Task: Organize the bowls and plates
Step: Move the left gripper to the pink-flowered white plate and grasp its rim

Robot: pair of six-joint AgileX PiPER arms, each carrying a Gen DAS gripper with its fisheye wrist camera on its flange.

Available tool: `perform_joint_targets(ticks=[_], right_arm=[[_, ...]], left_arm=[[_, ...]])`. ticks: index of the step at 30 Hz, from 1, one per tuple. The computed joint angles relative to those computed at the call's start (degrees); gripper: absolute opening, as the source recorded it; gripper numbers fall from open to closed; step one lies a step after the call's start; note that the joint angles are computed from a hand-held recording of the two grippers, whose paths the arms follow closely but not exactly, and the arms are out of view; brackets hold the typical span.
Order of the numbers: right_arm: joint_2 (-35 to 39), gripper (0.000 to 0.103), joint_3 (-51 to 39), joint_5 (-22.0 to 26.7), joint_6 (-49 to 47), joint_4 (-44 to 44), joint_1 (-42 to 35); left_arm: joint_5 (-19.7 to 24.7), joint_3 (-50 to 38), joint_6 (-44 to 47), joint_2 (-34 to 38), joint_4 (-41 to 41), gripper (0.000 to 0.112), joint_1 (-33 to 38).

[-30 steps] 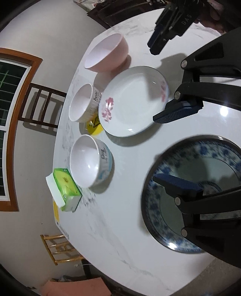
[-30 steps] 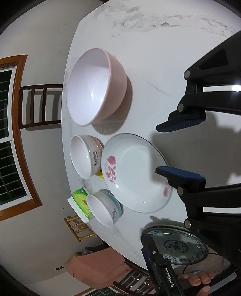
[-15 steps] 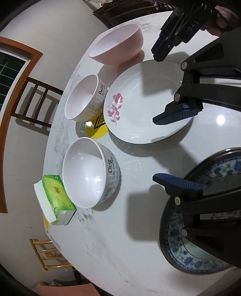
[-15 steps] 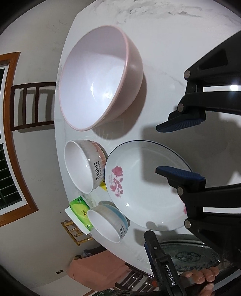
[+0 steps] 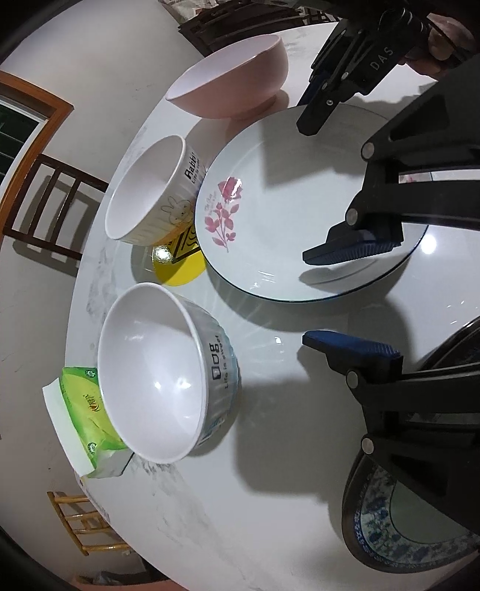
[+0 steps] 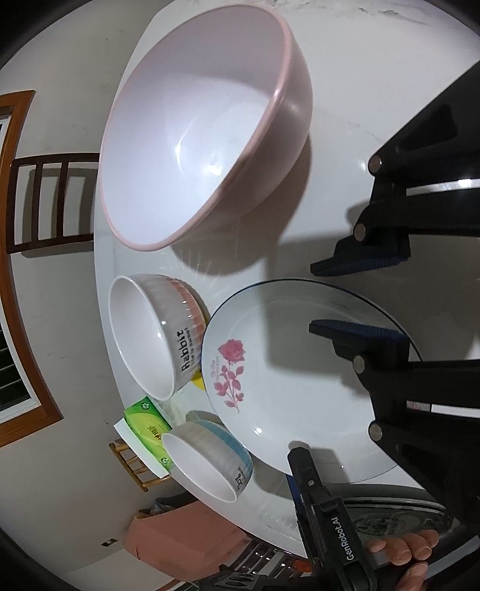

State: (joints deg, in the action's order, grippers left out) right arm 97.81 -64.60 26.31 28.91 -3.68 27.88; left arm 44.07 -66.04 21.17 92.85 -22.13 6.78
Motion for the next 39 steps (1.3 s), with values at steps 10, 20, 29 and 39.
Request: perform_joint_targets(ticks=[10,20,29,39], right_arm=[[0.5,0.016,0.0,-0.6,-3.8,3.5,-0.7],[-1.0,0.016,1.5,-0.3,-1.5,2.4,-0.2],[-2.5,0.016,2.6,0.1,2.1,1.1,0.7],[-4.2,0.016,3.1,1.2,6.5,-2.5,3.0]], left_arm=[[1.4,-0.3,2.4,1.3,-2.2,0.018,-0.2],[1.8,0.0,0.8,0.6,-1.3,0.016,-0.6],[2.7,-0.4,0.4,-0.2,-0.8,0.014,-0.8],[3.0,1.8,1.6,-3.0,-1.3,0.014,0.1]])
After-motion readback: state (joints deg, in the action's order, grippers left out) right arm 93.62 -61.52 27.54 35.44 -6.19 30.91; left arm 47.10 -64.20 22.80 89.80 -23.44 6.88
